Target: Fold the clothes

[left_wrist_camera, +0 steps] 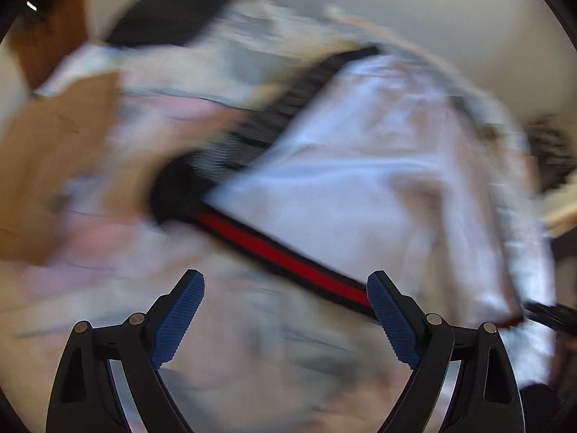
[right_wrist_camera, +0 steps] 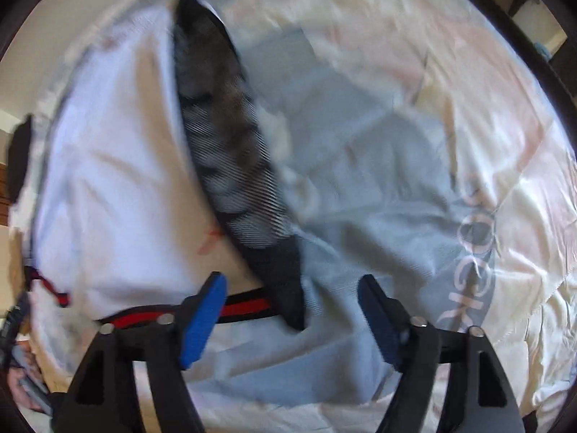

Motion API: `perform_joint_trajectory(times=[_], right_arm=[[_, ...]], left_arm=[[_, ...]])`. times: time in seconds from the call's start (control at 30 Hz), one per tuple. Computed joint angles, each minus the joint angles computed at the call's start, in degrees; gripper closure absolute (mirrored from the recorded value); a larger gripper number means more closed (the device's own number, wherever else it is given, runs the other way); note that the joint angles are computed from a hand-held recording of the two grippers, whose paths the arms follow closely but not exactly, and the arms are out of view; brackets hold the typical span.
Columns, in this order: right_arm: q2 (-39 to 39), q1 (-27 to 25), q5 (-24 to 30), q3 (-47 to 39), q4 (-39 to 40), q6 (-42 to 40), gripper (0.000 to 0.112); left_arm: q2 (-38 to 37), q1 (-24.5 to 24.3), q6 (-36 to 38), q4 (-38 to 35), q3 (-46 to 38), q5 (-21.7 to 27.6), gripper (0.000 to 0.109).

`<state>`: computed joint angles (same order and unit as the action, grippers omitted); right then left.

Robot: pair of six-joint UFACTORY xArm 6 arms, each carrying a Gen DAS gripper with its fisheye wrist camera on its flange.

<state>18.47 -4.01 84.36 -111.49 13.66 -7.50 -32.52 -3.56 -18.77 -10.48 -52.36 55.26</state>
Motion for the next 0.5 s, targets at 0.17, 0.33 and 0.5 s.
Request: perform_joint_trajectory(times=[0.17,0.33,0.5], right_arm=[[-11.8,0.6,-3.6,14.2,13.4,3.1,0.019],[-13.5,5.7,-10.0,19.0,16.7,1.3,0.019],[-13.6,4.2,-7.8,19.0,17.1,-1.0,0.019]], left_arm=[[4.6,-1.7,0.0,-11.9,0.2,2.1,0.017],[3.7,0.0,-3.8,-27.4,5.8,1.7,0.017],[2.8,0.8,-7.4,-32.8,9.0,-3.5,0.017]])
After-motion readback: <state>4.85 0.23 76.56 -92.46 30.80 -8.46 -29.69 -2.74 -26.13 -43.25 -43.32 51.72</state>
